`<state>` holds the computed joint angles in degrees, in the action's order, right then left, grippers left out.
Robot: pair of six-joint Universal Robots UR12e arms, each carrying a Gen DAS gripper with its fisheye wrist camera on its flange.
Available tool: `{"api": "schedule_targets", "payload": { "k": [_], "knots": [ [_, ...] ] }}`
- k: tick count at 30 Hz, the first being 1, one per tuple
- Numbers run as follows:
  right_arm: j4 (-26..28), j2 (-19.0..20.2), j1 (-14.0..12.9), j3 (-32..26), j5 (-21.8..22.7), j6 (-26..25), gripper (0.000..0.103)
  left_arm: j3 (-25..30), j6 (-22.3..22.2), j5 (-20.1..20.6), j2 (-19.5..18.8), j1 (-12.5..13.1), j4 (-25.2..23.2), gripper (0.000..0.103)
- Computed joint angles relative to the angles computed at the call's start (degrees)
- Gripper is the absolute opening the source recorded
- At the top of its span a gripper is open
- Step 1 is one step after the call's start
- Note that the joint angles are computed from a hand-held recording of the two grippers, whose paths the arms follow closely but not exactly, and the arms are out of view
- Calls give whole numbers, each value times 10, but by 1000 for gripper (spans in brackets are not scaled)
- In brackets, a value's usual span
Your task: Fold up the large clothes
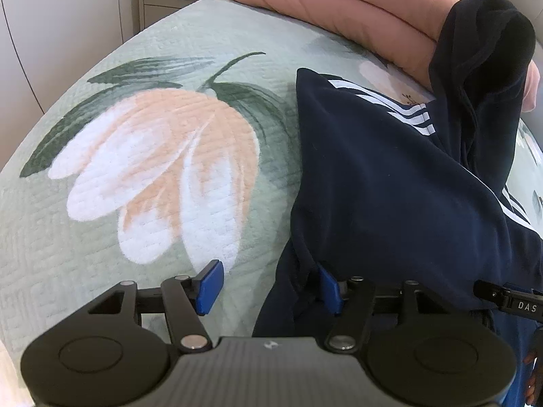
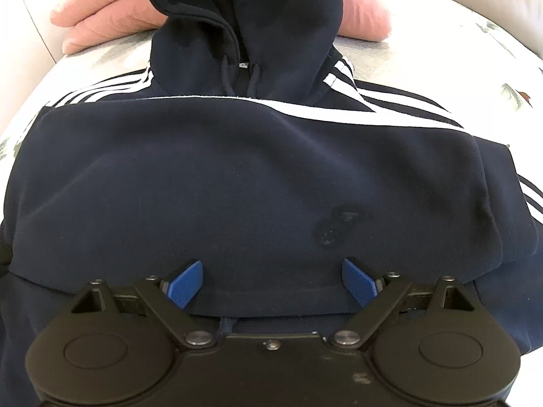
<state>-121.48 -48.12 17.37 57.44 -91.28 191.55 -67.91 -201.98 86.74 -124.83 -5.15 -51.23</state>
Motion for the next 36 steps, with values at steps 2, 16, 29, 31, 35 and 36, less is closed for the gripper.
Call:
{"api": "schedule_targets", "payload": {
  "k": [2,16,29,31,35,36],
  "knots": [
    [0,0,-1,0,3,-1,103,1,0,0,-1,0,-2,65],
    [-6,-28,-36,28,116,12,102,157,-18,106,-37,-23,-209,66],
    [-57,-148,-164,211,276,97,102,231,-62,127,-62,-83,-237,84],
    [-54,-159,-175,233,256,107,102,220,-82,118,-62,-91,-220,84],
    [-136,-187,-213,304,303,164,102,239,-96,106,-78,-105,-239,82],
    [-152,-192,-221,317,313,182,102,246,-98,106,-82,-107,-247,82]
  ]
}}
